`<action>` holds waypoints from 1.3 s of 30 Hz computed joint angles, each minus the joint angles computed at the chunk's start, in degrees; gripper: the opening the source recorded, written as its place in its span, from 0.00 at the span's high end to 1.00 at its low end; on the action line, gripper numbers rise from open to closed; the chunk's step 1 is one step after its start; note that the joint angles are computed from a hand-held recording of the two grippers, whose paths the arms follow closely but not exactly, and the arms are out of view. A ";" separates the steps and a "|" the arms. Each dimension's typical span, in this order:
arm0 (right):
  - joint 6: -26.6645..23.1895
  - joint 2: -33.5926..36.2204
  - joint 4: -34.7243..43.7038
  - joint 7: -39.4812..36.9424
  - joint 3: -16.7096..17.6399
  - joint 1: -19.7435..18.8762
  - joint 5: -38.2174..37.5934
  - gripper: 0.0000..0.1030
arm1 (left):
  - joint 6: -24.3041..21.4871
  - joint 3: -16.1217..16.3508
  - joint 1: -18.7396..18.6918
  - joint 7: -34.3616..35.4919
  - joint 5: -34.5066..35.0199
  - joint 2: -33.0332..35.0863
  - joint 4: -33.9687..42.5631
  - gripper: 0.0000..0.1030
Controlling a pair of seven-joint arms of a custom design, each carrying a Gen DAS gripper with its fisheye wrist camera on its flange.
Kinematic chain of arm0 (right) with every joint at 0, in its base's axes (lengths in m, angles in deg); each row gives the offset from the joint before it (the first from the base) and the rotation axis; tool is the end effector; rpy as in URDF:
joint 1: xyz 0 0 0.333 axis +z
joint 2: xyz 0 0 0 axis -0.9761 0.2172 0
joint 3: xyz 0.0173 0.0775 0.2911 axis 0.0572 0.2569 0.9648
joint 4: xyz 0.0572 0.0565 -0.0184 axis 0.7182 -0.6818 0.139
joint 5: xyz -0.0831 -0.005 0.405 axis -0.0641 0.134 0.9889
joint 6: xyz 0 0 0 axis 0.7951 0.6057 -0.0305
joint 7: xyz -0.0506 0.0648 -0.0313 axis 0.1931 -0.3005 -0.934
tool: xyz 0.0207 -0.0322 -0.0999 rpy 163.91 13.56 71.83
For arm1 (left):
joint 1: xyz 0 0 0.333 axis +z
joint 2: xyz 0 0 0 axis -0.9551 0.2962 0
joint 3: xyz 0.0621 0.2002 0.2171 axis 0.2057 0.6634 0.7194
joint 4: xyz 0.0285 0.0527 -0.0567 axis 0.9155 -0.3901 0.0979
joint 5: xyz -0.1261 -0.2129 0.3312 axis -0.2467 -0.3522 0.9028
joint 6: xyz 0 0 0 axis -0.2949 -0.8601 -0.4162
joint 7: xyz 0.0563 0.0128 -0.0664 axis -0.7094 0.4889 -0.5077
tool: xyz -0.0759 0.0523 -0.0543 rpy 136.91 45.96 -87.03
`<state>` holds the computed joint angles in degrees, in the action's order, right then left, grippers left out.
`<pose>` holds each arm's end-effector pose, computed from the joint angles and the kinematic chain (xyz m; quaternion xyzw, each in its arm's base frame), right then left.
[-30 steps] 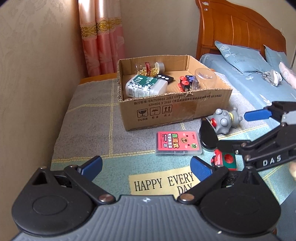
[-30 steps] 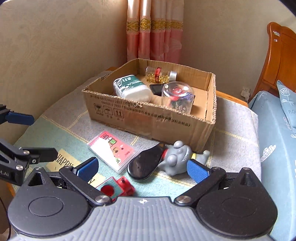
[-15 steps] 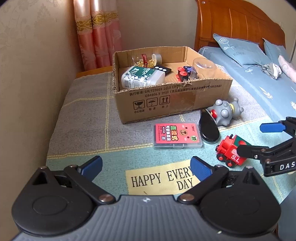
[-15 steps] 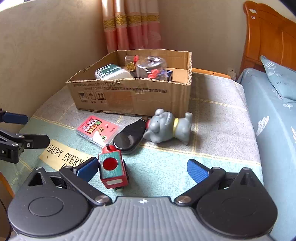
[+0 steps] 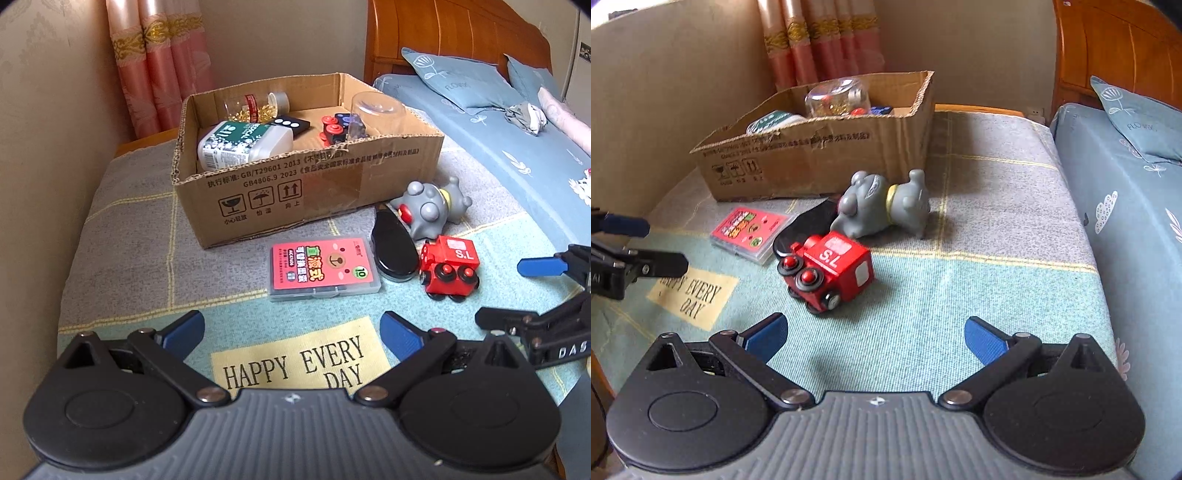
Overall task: Organize rigid objects
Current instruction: 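Move the left tool to the pink card pack while the right tool approaches the red S.L train, then grasp the pink card pack with the left tool while the right tool grasps the red train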
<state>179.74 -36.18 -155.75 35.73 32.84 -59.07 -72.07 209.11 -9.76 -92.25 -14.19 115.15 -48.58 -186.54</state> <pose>0.4613 0.1518 0.4604 -0.7227 0.5880 -0.1762 0.3176 0.4668 -0.3687 0.5095 -0.5824 0.7429 -0.2525 0.2126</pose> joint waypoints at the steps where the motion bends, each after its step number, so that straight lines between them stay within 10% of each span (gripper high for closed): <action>1: 0.96 -0.03 -0.52 0.92 1.62 -1.41 -1.98 0.00 | 0.37 0.11 0.04 0.18 -0.36 0.61 0.38 0.02; 5: 0.38 0.08 -0.53 5.55 7.07 -6.50 -12.24 0.00 | 0.81 0.61 -0.16 0.35 -0.94 4.37 3.23 0.02; 16: 1.90 -0.01 -1.42 -0.48 1.67 -0.94 -8.71 0.00 | 0.59 3.35 -3.23 1.67 0.90 13.03 10.50 0.00; 39: 2.31 0.03 -1.55 -3.34 1.54 -0.68 -6.45 0.00 | 5.39 4.17 -1.95 3.13 2.82 10.16 6.10 0.14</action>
<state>182.05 -36.15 -157.30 32.39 34.37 -59.76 -78.52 214.50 -5.59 -94.20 -11.05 117.97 -38.43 -180.45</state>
